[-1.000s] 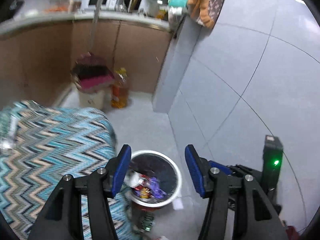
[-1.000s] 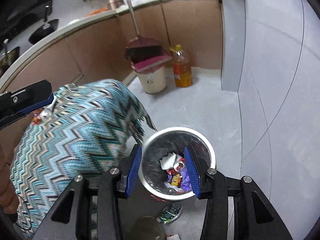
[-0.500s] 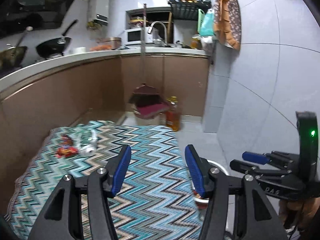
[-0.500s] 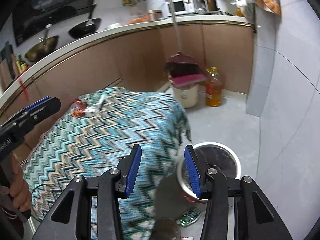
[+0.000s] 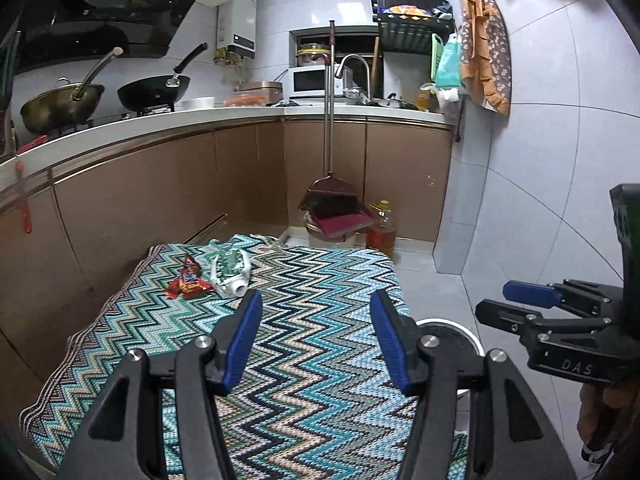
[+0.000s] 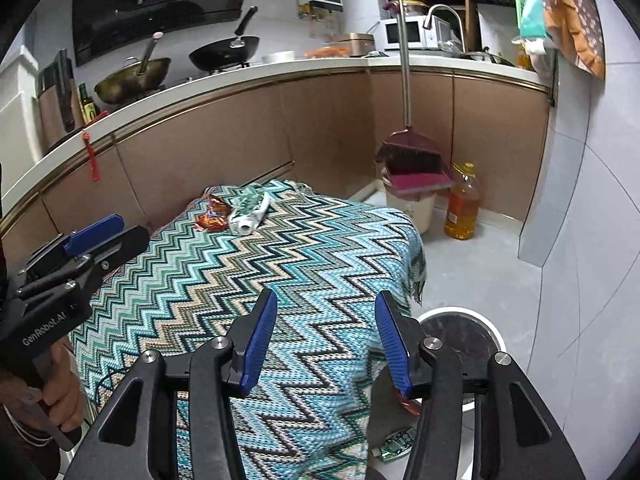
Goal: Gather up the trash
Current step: 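Move both open tools back over the blanket, then grasp the red snack bag with the left tool while the right tool grasps the green toothpaste tube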
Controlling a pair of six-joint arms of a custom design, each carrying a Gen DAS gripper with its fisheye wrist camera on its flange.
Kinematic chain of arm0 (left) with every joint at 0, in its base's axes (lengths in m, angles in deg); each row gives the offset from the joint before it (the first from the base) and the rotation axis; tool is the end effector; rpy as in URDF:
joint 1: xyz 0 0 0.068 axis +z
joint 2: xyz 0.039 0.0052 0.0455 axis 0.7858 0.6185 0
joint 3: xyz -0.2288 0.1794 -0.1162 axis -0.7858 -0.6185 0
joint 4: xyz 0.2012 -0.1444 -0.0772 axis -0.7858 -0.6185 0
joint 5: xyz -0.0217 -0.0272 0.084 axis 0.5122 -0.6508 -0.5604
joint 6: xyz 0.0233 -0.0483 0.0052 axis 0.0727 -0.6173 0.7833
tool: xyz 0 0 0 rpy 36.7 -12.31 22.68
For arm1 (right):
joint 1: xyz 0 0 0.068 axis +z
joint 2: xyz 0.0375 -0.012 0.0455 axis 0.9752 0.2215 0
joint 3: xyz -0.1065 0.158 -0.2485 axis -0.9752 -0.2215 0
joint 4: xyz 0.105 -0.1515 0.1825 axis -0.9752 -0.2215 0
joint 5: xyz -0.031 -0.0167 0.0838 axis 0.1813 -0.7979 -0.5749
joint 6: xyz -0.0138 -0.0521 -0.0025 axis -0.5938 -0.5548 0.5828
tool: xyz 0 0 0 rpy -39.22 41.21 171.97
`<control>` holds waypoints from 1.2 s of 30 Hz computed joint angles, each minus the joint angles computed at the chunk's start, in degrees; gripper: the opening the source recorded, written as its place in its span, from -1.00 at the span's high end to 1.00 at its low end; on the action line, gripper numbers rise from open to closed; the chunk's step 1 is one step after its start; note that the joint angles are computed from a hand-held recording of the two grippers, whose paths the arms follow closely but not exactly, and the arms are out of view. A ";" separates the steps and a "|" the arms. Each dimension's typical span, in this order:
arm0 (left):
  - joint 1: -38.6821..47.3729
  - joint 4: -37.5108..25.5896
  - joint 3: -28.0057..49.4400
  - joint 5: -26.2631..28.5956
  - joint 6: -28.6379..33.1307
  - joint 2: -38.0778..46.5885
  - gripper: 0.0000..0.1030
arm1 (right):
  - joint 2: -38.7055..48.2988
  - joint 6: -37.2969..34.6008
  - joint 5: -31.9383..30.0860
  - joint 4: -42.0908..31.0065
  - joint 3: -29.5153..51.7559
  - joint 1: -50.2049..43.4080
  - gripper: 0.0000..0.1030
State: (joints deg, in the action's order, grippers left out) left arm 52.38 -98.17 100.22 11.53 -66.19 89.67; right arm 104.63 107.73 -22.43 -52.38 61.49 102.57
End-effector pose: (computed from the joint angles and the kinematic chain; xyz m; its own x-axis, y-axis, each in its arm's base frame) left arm 0.2395 -0.0157 0.3080 -0.3669 0.2660 -0.8914 0.5659 0.8244 0.0131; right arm 0.1460 0.0543 0.2947 -0.5869 0.1860 -0.7880 0.1432 0.9818 0.1250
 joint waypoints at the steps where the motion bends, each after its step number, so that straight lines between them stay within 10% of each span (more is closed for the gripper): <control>1: 0.26 0.07 -0.18 -0.10 0.12 -0.29 -0.05 | 0.37 0.74 1.09 -0.24 0.34 1.48 -0.04; 36: 16.21 -1.62 -1.98 9.01 6.05 -3.06 -0.28 | 10.02 6.84 11.44 -2.22 7.43 18.81 -0.17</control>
State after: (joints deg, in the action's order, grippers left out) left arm 68.58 -99.79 98.23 20.54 -60.14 86.61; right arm 114.64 114.57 -10.99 -54.60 68.91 121.37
